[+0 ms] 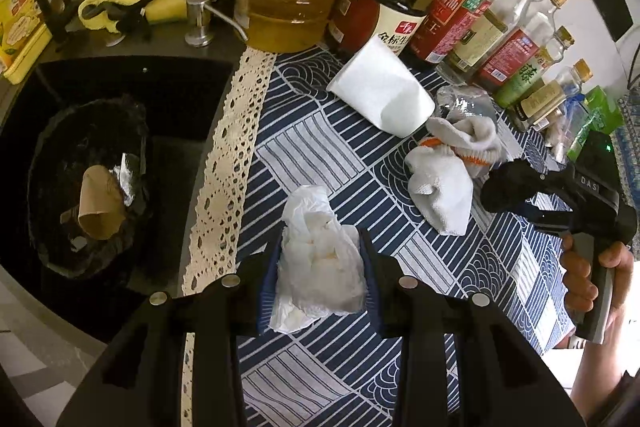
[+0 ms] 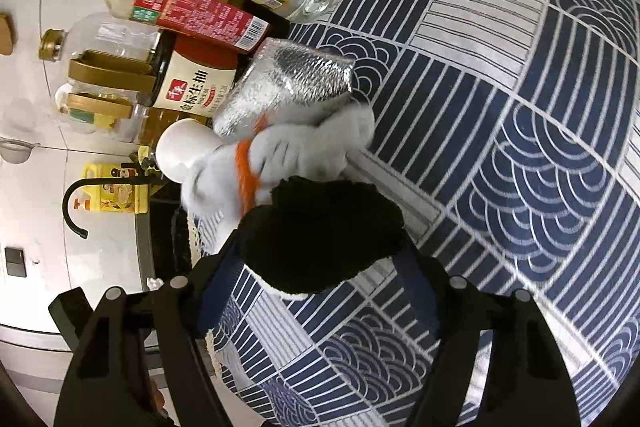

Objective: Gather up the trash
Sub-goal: 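Grasp the crumpled tissue with the left tool while the right tool grasps the black-and-white cloth bundle, then carry the tissue and black cloth over the sink bin and open both tools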

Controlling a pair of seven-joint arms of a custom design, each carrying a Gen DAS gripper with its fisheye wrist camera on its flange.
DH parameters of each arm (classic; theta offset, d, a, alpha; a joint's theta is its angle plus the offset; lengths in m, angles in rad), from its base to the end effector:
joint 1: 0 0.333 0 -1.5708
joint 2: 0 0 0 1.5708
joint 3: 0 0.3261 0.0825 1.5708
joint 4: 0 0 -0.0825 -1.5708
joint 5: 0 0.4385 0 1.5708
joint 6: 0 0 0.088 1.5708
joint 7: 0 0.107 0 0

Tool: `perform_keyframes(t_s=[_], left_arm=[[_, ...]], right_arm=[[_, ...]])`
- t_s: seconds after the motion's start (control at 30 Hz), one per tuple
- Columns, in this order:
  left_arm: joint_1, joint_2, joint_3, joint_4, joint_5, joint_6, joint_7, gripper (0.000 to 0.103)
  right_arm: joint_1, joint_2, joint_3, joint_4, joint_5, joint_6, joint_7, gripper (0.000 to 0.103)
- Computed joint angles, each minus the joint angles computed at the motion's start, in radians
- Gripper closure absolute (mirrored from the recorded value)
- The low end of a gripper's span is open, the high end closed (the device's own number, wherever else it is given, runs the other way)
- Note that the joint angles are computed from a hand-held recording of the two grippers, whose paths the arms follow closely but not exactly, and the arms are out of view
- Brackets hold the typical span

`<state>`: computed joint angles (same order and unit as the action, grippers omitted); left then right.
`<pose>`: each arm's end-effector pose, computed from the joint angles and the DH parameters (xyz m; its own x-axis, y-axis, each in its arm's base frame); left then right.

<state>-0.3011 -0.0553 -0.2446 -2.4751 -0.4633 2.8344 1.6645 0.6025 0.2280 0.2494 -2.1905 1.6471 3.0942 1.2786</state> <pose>0.4699 -0.2580 0.3219 -0.2657 -0.9312 0.2496 -0.9163 0.1634 -0.3657 0.4408 0.3780 0.2698 -0.3445 -0.6551 -0.6724 -0.8597 0.5080 -0.0545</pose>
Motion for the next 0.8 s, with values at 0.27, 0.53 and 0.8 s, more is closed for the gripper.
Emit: perform_keyframes(t_s=[0.27,0.53,0.8], left_arm=[[-0.002,0.001,0.022,0.017,-0.168,-0.027,0.226,0.068],[0.026,-0.032,0.054,0.004,-0.310,-0.081,0.439,0.068],[0.087,-0.084,0.113,-0.037,-0.384,-0.137,0.584,0.068]], right_arm=[[0.048,-0.038,0.029,-0.029,-0.162,0.090,0.222,0.029],[0.283,0.009,-0.169,0.000,-0.743,0.090,0.818,0.029],[0.405,0.160,-0.273,0.226,-1.041,-0.019,1.062,0.029]])
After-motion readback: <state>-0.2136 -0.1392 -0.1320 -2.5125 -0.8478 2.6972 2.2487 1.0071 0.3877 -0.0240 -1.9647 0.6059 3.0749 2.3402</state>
